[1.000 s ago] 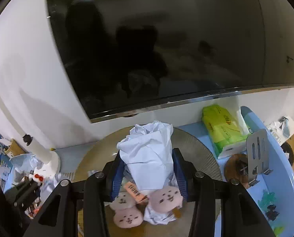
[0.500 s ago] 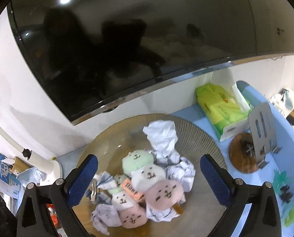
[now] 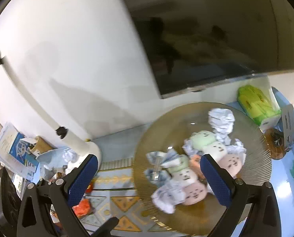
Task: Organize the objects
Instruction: 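Move both grippers back toward the pile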
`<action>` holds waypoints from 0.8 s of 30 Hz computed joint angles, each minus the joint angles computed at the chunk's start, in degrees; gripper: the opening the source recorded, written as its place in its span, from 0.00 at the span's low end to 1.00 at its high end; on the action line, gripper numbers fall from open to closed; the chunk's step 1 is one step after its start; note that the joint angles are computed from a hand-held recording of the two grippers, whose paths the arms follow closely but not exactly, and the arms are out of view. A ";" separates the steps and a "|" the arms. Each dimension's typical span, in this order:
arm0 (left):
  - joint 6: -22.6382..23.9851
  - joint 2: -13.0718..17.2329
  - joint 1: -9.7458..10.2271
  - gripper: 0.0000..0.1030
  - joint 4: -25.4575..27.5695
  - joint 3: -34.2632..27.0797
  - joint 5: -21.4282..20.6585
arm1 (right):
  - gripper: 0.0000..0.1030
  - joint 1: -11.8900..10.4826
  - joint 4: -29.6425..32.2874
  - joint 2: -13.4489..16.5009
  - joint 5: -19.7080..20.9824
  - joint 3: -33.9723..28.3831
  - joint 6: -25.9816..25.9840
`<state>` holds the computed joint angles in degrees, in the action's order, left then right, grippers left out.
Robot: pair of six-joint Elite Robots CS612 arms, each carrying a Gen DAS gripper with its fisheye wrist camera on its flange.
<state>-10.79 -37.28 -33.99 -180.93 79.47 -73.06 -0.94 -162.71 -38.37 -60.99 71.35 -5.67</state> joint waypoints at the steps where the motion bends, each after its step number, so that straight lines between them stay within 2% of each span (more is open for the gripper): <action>1: -0.01 -0.72 0.13 0.99 -0.42 0.99 0.27 | 1.00 0.17 -0.34 -0.29 -0.03 0.36 -0.11; 7: -0.50 -4.48 1.37 0.99 -2.07 6.35 3.82 | 1.00 1.53 -3.20 -2.63 0.37 3.77 -0.42; 11: -2.44 -6.72 2.49 0.99 -2.91 10.19 6.58 | 1.00 2.51 -4.39 -3.83 0.20 5.96 -1.34; 18: -6.42 -10.69 4.94 0.99 -4.21 19.87 11.73 | 1.00 4.82 -7.51 -4.34 -0.92 10.94 -3.71; 22: -12.02 -12.39 6.86 0.99 -4.73 25.78 11.96 | 1.00 6.25 -8.40 -3.85 -1.87 14.37 -9.05; 24: -13.97 -12.84 7.75 0.99 -7.07 29.03 9.60 | 1.00 6.87 -9.47 -3.46 -2.34 15.91 -11.67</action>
